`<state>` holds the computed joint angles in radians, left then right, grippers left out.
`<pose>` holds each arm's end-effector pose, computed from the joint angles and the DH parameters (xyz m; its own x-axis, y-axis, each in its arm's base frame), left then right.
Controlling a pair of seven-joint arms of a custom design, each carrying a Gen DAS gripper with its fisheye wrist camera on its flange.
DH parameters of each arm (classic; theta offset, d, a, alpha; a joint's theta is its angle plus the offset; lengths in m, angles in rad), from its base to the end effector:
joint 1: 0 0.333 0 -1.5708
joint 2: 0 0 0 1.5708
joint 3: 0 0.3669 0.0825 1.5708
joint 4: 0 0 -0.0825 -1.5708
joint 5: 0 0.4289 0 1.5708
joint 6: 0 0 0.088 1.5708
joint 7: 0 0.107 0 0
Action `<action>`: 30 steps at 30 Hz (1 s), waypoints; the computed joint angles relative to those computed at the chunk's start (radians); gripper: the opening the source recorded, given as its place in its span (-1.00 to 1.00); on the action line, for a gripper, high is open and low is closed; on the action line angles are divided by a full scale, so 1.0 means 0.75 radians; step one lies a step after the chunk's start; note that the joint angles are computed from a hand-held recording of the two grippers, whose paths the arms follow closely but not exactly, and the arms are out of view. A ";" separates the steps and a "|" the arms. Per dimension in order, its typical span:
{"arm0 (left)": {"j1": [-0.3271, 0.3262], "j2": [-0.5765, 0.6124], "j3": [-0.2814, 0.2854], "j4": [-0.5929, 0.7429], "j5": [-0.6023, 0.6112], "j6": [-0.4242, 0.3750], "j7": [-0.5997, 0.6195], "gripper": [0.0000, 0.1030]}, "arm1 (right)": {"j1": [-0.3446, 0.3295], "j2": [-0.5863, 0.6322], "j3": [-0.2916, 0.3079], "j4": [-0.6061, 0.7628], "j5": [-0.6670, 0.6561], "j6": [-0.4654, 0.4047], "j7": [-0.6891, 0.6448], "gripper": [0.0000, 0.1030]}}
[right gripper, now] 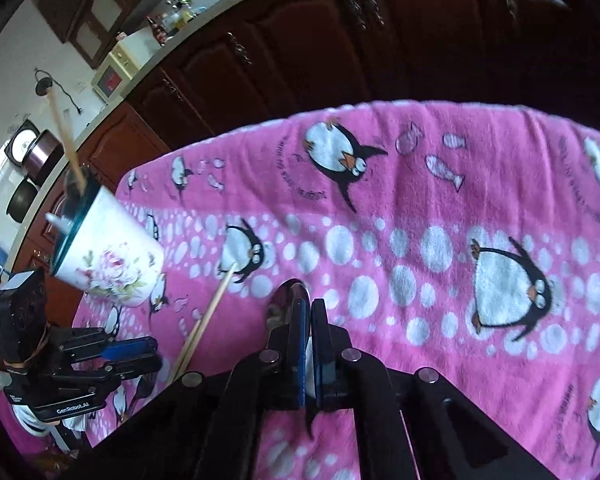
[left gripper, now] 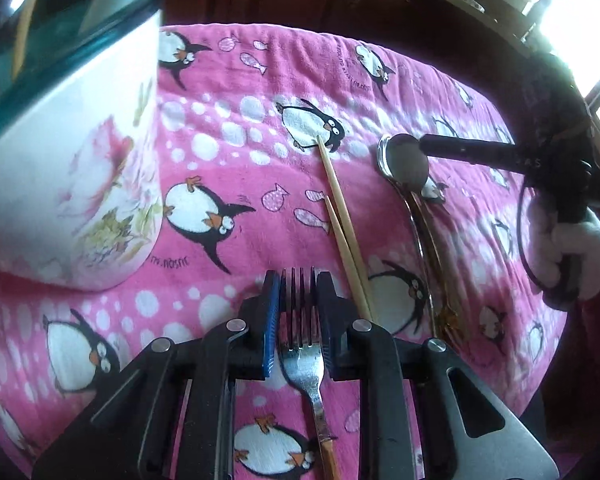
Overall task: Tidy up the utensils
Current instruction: 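Grasp a metal fork with the left gripper while the right gripper grasps a metal spoon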
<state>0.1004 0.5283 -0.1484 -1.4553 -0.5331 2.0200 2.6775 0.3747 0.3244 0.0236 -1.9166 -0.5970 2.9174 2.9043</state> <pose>0.7759 -0.0448 0.4212 -0.7973 -0.5426 0.2643 -0.5987 0.6559 -0.4597 0.6429 0.3067 0.4163 -0.2493 -0.8899 -0.3819 -0.7219 0.4336 -0.5392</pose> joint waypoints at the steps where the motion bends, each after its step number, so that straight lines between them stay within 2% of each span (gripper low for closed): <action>1: 0.002 -0.004 0.004 0.001 -0.001 -0.004 -0.014 -0.67 | 0.028 -0.016 -0.027 -0.010 -0.038 0.008 0.046 -0.97; 3: 0.012 -0.023 0.007 -0.015 -0.014 0.012 -0.021 -0.67 | 0.065 -0.043 -0.060 -0.024 -0.106 0.008 0.125 -0.97; 5: 0.033 -0.051 0.002 -0.040 -0.047 0.019 0.006 -0.67 | 0.066 -0.063 -0.057 -0.037 -0.140 0.008 0.156 -0.97; 6: 0.040 -0.069 0.000 -0.062 -0.061 0.040 0.029 -0.67 | 0.058 -0.064 -0.039 -0.030 -0.134 -0.025 0.138 -0.97; 8: 0.046 -0.089 0.002 -0.081 -0.080 0.056 0.048 -0.67 | 0.083 -0.073 -0.062 -0.026 -0.207 -0.080 0.202 -0.97; 10: 0.056 -0.099 0.003 -0.082 -0.103 0.049 0.048 -0.67 | 0.071 -0.071 -0.079 -0.047 -0.256 -0.001 0.314 -0.90; 12: 0.061 -0.113 0.004 -0.088 -0.127 0.049 0.041 -0.67 | 0.003 -0.061 -0.015 -0.056 -0.129 -0.001 0.244 -0.65; 15: 0.072 -0.133 0.004 -0.091 -0.154 0.028 0.039 -0.67 | -0.030 -0.014 0.021 -0.010 -0.061 -0.039 0.123 -0.65; 17: 0.084 -0.155 0.003 -0.098 -0.187 0.021 0.053 -0.67 | -0.074 0.037 0.072 0.025 0.046 -0.042 0.003 -0.66; 19: 0.098 -0.175 0.002 -0.104 -0.223 0.013 0.069 -0.68 | -0.069 0.068 0.078 0.054 0.093 -0.078 -0.050 -0.82; 22: 0.114 -0.205 0.005 -0.112 -0.270 0.009 0.099 -0.69 | 0.038 0.026 -0.041 0.012 -0.021 -0.015 0.112 -0.98; 24: 0.120 -0.210 0.008 -0.106 -0.293 -0.001 0.109 -0.70 | 0.109 -0.030 -0.112 -0.021 -0.159 -0.011 0.241 -0.99; 30: 0.134 -0.244 0.014 -0.130 -0.357 -0.005 0.139 -0.72 | 0.103 -0.148 -0.073 -0.073 -0.347 -0.061 0.380 -1.00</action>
<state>0.2009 0.3450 -0.1381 -1.5525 -0.8010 2.0164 2.7816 0.4520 0.2136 -0.0315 -1.9710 -0.8572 2.8714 3.1891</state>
